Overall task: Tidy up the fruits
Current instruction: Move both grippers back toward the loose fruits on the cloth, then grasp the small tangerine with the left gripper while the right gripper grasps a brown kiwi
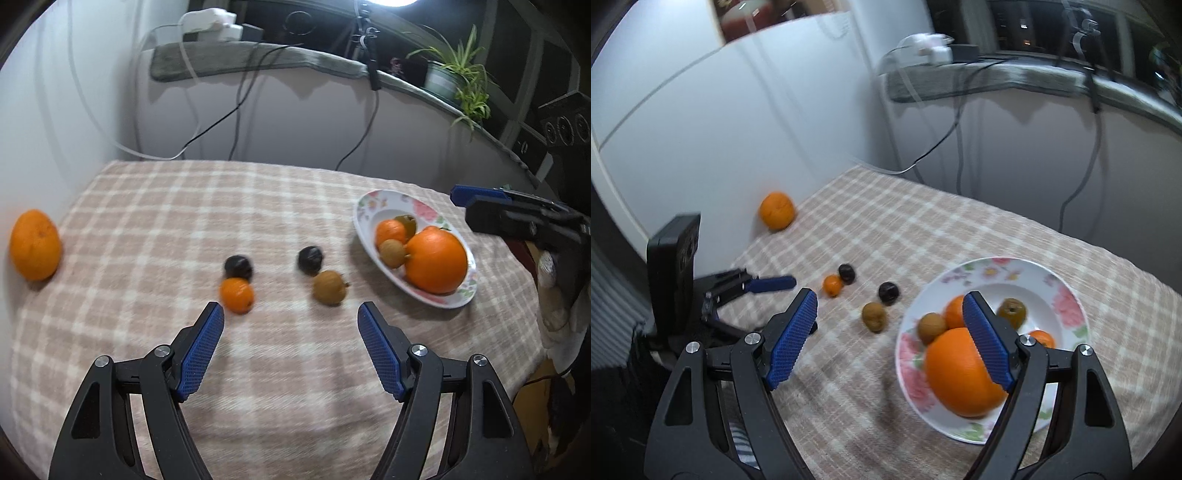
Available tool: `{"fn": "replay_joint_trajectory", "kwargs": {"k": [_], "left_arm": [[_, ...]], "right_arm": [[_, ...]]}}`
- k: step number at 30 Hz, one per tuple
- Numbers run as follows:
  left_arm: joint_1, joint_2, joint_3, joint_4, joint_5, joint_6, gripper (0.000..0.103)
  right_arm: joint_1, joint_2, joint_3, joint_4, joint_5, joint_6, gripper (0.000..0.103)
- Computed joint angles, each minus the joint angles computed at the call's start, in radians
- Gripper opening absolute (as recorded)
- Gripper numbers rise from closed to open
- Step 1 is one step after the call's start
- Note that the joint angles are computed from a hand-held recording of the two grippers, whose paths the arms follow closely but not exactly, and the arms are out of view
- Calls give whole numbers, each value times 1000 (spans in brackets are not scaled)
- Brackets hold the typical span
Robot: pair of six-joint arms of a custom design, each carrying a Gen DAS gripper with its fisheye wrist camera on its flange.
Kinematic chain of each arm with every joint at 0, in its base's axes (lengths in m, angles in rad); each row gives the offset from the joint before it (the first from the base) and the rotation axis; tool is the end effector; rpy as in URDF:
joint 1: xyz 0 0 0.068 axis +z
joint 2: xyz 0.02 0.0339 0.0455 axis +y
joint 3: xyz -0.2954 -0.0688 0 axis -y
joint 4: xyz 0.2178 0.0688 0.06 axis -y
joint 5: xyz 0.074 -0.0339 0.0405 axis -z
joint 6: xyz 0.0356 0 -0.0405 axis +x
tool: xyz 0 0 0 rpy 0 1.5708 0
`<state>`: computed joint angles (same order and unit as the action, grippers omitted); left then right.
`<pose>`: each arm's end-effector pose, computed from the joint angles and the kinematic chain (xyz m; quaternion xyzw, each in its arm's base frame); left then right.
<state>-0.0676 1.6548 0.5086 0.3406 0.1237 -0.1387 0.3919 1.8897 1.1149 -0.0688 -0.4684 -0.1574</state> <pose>0.2640 -0.0223 0.1553 -0.0098 0.9262 -0.0954 0.3647 0.3455 0.1602 0.2055 -0.3260 0.8527 0.2559 0.3182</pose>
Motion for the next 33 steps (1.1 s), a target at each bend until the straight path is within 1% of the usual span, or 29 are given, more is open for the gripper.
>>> {"fn": "replay_joint_trajectory", "kwargs": {"k": [2,4,5,6,8,9,11,13,16,22,26,33], "left_arm": [[24,1,-10,6,14,7,72],[48,7,-12,6,31,11,64],[61,12,-10,5,44,14,62],[74,17,-9,6,55,14,59],[95,31,-2,9,76,16,55],[102,38,2,10,84,18,53],[114,53,7,15,96,17,52],[123,69,15,14,109,22,47],[126,86,25,13,115,28,43],[139,125,55,7,125,38,40],[139,146,73,-1,125,46,40],[139,187,104,-11,129,54,38]], "right_arm": [[25,10,4,-8,15,-23,83],[45,24,12,-16,32,-41,78],[49,30,17,-26,34,-50,73],[57,42,30,-41,39,-63,66],[76,65,51,-69,57,-87,57],[84,72,58,-77,66,-99,55],[98,86,69,-90,82,-121,52],[111,98,82,-101,98,-137,50],[132,128,117,-130,133,-160,46],[168,195,201,-189,205,-195,41],[201,232,245,-214,269,-235,40],[236,283,307,-253,338,-270,36]]}}
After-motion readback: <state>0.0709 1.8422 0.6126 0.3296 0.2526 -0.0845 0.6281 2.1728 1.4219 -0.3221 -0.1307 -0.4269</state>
